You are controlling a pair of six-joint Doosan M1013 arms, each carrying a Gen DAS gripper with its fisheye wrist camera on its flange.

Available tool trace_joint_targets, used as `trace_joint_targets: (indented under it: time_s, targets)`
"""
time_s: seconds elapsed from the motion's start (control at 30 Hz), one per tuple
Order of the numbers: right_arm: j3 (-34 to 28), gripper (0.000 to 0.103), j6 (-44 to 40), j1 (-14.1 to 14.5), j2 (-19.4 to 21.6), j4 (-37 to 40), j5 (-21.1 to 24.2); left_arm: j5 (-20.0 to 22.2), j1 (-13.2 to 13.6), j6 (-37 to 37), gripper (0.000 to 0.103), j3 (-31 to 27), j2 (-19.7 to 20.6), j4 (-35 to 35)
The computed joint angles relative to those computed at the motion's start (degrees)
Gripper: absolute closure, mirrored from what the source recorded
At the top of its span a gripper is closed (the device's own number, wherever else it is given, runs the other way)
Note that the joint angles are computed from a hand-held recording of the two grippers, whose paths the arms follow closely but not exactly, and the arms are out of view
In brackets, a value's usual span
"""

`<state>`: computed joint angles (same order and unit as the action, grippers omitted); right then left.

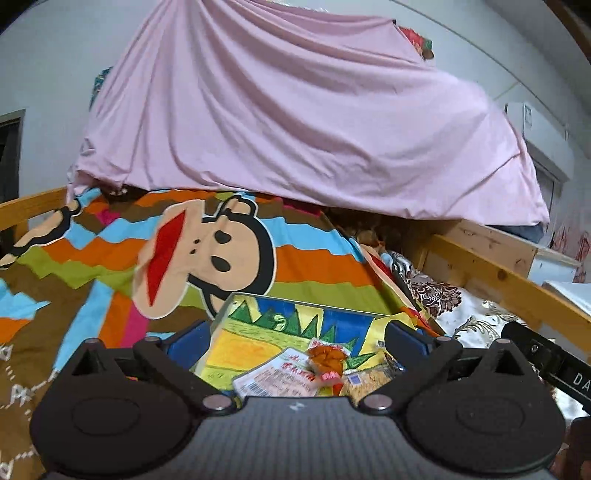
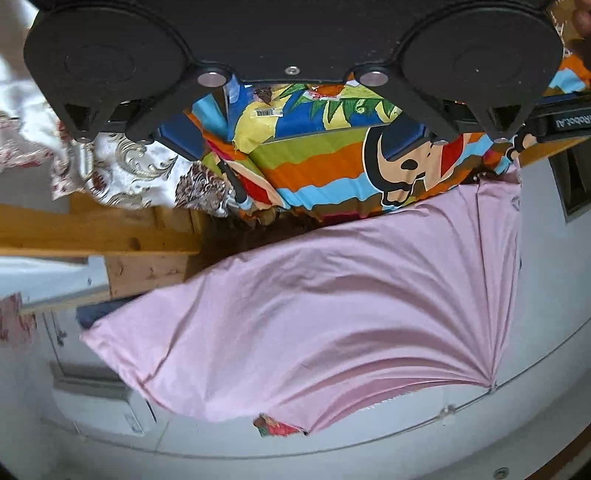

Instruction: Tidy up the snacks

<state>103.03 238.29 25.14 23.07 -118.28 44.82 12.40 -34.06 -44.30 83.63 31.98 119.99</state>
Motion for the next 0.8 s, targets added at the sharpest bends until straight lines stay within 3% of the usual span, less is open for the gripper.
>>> trace_joint_targets:
  time_s: [0.23, 0.57, 0.8]
  targets:
    - [2.5, 0.001, -6.3, 4.6, -1.3, 1.6, 2.6, 3.1, 0.5, -13.2, 0.000, 8.0, -4.2, 13.8]
    - [4.6, 0.001, -9.1, 9.3, -2.0, 4.0, 3.9, 4.3, 2.2, -18.3, 0.000, 15.4, -7.6, 17.1]
    - [4.7, 0.001, -13.2, 11.5, -1.9, 8.8, 2.3, 5.6, 3.3, -25.1, 0.000, 19.2, -9.0, 25.5]
